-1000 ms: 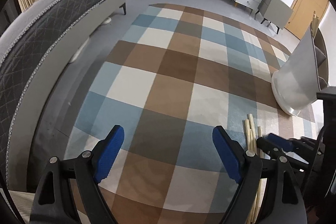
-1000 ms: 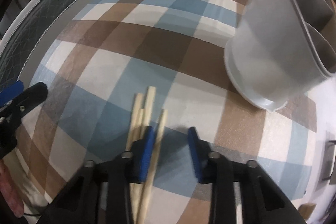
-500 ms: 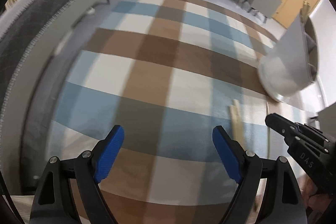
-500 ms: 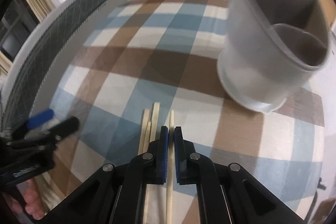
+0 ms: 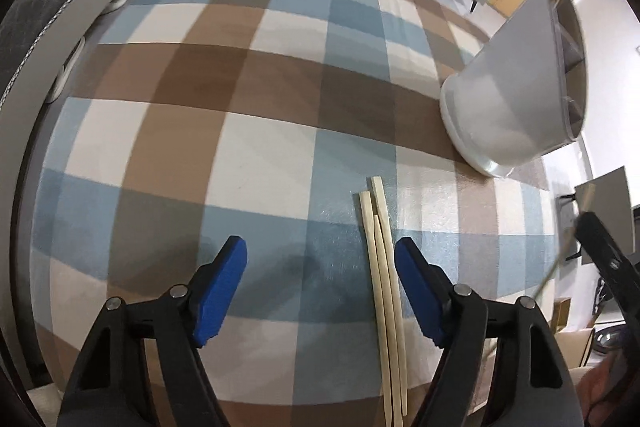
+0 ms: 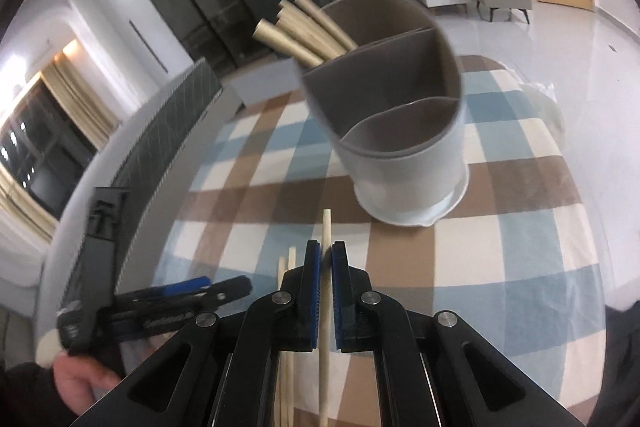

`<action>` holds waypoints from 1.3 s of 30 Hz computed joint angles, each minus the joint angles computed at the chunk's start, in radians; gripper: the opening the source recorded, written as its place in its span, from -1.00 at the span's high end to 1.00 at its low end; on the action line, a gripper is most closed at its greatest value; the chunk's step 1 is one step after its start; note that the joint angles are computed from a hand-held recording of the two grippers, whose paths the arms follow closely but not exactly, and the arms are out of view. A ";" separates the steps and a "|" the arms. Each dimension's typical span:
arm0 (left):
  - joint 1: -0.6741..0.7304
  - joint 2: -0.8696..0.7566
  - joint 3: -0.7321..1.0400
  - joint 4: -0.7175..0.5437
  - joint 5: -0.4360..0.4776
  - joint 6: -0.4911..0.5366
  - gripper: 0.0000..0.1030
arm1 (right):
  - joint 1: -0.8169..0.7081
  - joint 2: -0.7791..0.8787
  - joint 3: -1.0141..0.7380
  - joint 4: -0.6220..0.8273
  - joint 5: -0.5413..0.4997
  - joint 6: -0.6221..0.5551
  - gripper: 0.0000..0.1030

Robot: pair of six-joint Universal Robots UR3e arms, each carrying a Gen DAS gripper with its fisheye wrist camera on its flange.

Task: Organize utensils
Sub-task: 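Lift the right gripper's chopstick while the left gripper pinches another chopstick from the bundle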

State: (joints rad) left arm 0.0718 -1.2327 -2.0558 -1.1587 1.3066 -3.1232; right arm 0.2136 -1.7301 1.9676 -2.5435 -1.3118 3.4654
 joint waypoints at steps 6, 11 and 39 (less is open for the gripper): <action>-0.042 -0.138 0.097 -0.028 0.017 -0.062 0.16 | -0.072 -0.093 0.063 -0.007 0.066 0.003 0.91; -0.086 -0.197 0.166 -0.047 0.026 -0.119 0.18 | -0.087 -0.126 0.072 -0.018 0.072 0.004 0.91; -0.231 -0.317 0.304 -0.094 0.157 -0.297 0.86 | -0.148 -0.191 0.102 -0.003 0.123 0.003 0.91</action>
